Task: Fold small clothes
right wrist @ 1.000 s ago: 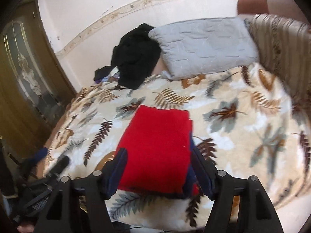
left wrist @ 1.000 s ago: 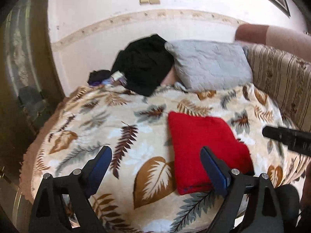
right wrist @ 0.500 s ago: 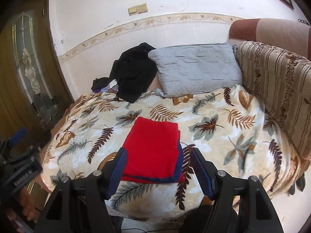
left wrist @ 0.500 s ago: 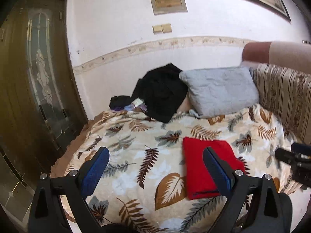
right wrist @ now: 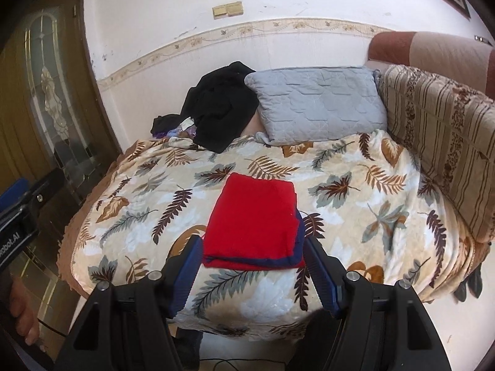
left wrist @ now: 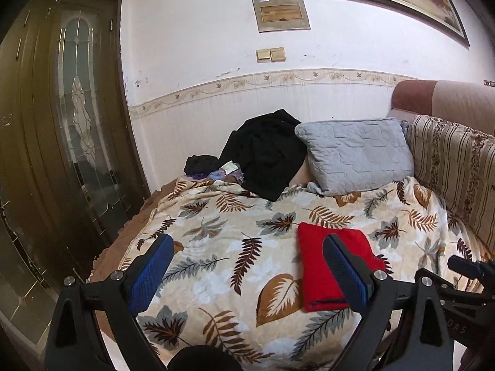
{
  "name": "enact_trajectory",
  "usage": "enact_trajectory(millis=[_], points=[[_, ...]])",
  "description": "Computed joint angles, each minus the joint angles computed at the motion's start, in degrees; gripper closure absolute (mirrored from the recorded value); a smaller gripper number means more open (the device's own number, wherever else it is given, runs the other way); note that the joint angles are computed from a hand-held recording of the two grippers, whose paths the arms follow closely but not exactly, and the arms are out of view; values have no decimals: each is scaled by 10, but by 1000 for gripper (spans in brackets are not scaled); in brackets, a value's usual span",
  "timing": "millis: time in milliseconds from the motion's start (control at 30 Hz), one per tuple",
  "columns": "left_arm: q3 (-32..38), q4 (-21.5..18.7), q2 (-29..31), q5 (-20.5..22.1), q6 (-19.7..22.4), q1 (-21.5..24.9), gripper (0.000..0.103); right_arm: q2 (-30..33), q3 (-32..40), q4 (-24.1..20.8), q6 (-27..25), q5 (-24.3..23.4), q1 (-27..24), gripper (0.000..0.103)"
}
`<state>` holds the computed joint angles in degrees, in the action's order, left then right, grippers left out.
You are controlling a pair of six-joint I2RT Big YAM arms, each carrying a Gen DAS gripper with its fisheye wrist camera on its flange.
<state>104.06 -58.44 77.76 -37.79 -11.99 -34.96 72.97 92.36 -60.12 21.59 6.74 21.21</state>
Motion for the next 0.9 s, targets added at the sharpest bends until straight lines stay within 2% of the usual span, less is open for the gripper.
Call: enact_trajectory(millis=[400,900], points=[[-13,-18,-25,3,-27,26,6,19,50,-7,-14,80,44,32],[-4,-11,-25,-1,-4,10,6,15,64,4,-20,124,52,32]])
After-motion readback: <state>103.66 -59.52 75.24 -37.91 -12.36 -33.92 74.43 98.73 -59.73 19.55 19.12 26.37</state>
